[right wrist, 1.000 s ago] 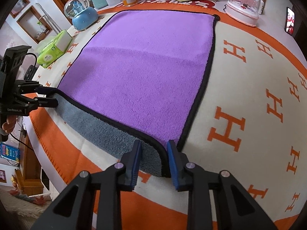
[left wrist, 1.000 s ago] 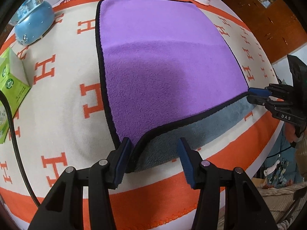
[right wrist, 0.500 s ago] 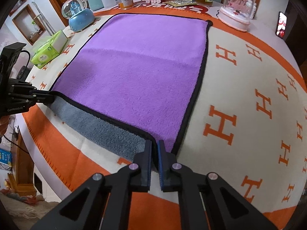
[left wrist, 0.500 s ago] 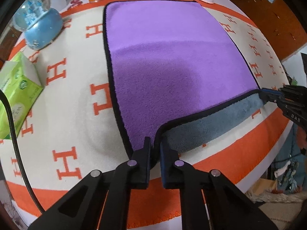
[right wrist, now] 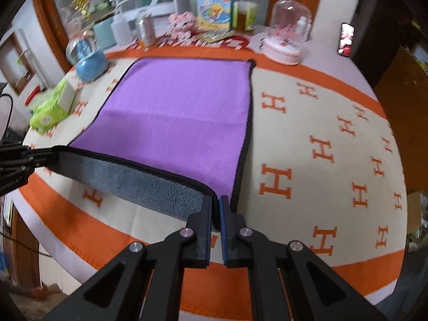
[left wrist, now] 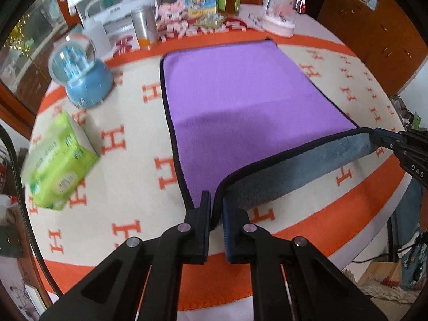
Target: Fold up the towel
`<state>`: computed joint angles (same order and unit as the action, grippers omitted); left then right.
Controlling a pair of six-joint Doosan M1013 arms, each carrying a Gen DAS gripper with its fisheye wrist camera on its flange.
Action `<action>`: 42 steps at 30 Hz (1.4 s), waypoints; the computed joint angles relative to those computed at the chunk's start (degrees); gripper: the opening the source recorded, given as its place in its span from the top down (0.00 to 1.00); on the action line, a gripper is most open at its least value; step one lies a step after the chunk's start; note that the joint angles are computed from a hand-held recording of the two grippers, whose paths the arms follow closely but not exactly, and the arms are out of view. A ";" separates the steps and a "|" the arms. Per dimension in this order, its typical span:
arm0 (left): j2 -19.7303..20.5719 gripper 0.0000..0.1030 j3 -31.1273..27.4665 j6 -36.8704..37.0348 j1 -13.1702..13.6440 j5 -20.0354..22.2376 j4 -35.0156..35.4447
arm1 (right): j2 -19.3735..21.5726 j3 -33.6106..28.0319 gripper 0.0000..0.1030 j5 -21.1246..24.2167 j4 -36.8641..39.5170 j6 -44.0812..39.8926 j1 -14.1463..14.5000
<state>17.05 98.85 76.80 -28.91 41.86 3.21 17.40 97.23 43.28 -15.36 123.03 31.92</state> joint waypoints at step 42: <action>24.68 0.94 -32.72 -17.14 3.75 10.39 15.07 | 22.55 -30.09 0.95 5.52 6.43 -14.89 -9.71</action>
<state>41.73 66.14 59.65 -25.16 52.24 18.28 39.94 67.14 48.80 -8.93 108.14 22.21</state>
